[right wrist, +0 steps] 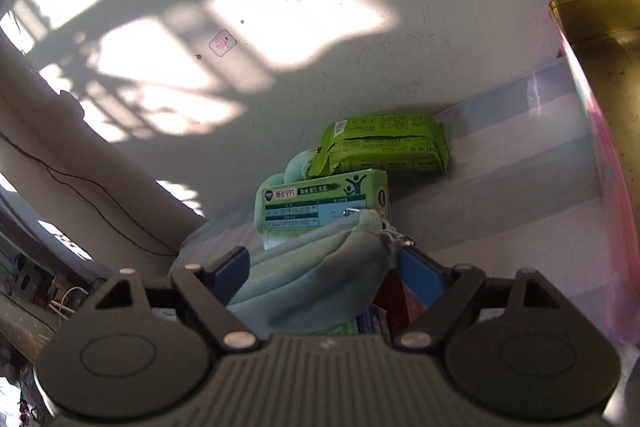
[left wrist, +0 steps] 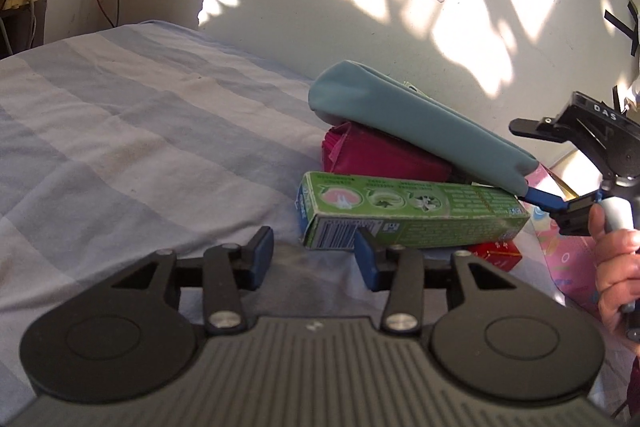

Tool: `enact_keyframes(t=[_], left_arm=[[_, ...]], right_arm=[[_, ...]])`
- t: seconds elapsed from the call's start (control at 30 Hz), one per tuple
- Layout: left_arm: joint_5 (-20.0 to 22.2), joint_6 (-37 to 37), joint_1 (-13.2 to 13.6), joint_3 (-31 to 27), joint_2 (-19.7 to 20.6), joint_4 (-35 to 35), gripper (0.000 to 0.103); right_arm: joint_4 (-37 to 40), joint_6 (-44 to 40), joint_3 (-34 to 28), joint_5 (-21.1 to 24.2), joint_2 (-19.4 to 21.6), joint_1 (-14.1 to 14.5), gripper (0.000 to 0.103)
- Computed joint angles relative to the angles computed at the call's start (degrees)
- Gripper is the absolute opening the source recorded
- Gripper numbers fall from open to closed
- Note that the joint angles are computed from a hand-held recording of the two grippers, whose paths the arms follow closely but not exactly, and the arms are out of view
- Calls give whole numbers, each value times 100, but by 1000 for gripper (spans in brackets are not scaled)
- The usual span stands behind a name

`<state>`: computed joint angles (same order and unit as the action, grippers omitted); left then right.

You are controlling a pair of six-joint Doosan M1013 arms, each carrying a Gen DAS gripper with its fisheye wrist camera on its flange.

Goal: Organize objects
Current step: 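Grasp the light-blue pencil pouch with the right gripper, then carry the pouch into the pink tin and release it with the right gripper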

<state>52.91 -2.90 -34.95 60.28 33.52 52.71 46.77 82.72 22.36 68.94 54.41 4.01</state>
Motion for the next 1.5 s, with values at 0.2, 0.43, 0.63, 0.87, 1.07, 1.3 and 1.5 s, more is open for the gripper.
enact_keyframes(t=[0.2,0.43,0.63,0.87,1.07,1.3,1.5], left_arm=[[70,20,-26,2,8,89,54],[45,-2,-16,34,-10,77,54],[82,69,-25,21,-2,70,59],[-57,400,-23,29,-41,-165,60],[-1114,1437,-65,-85,-90,-961,60],[-1244,4039,2,-1150,434,-3265,60],[-95,5150,21,-2543,1278,-4257,59]], right_arm=[[14,398,61,148,44,39,55],[721,-2014,2110,-938,-1124,-121,45],[1496,-3496,3295,-632,-1724,-633,41],[1119,-3299,4423,-1167,-2302,-1208,41],[918,-3465,4855,-1851,-2574,-1391,66],[628,-4732,4970,-1805,-2639,-1253,94],[738,-4810,4896,-1476,-2520,-1336,94]])
